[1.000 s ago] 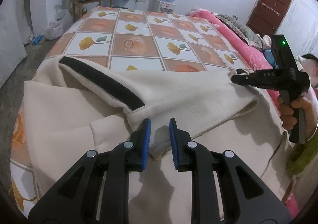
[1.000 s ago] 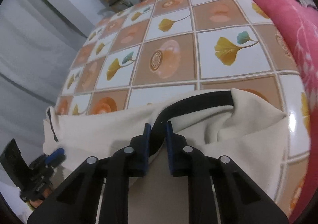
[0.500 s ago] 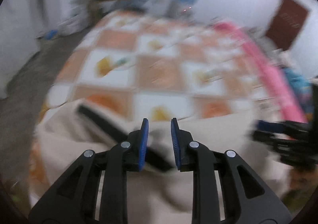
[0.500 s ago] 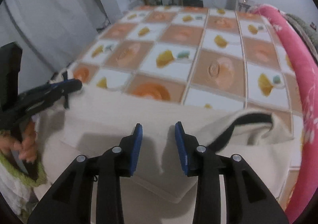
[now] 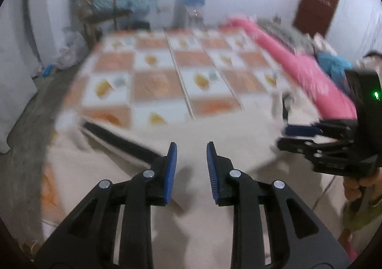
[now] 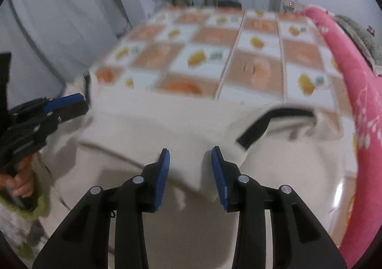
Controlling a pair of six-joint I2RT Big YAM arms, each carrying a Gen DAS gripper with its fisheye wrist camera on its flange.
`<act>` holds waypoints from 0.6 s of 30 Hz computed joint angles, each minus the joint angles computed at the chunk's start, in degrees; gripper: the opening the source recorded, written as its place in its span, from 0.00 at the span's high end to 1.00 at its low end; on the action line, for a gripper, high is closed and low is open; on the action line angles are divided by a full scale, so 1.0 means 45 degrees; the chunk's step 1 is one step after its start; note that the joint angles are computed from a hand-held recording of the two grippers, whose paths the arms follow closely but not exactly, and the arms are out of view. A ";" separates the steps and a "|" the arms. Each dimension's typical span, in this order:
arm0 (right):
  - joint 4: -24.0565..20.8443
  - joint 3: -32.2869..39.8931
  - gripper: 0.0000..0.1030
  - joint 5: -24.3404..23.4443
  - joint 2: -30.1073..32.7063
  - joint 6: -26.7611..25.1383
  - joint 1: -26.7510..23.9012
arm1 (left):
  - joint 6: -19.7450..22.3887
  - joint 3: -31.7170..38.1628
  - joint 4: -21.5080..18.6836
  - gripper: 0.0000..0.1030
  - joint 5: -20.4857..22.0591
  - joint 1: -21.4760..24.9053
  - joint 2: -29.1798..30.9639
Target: Fold large clothes
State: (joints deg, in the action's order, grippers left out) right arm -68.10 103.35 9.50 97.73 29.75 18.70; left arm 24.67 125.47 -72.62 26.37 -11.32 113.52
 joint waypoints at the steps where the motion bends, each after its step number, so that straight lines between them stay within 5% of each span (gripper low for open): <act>1: -0.0001 -0.0170 0.65 0.0099 0.0044 0.0102 0.0029 | 0.0026 -0.0076 -0.0205 0.76 -0.0485 -0.0097 0.0115; 2: 0.0268 -0.0368 0.65 0.0315 -0.0084 0.0142 0.0095 | -0.0025 -0.0296 -0.0237 0.76 -0.1123 -0.0211 0.0166; 4: -0.0467 0.0167 0.65 0.0607 0.0058 0.0458 0.0224 | -0.0111 -0.1230 0.0582 0.76 -0.1126 -0.0175 -0.0459; 8: -0.0251 0.0238 0.65 0.0906 -0.0072 0.0192 0.0533 | -0.0260 -0.1689 0.0991 0.75 -0.0981 -0.0095 -0.0849; 13: -0.0476 0.0176 0.64 0.1108 0.0329 0.0172 0.0622 | -0.0223 -0.1869 0.0721 0.73 -0.1792 -0.0144 -0.1113; 18: -0.0882 0.0159 0.56 0.1587 -0.0398 0.0840 0.1084 | -0.0287 -0.2344 0.0704 0.62 -0.1322 0.0424 -0.2284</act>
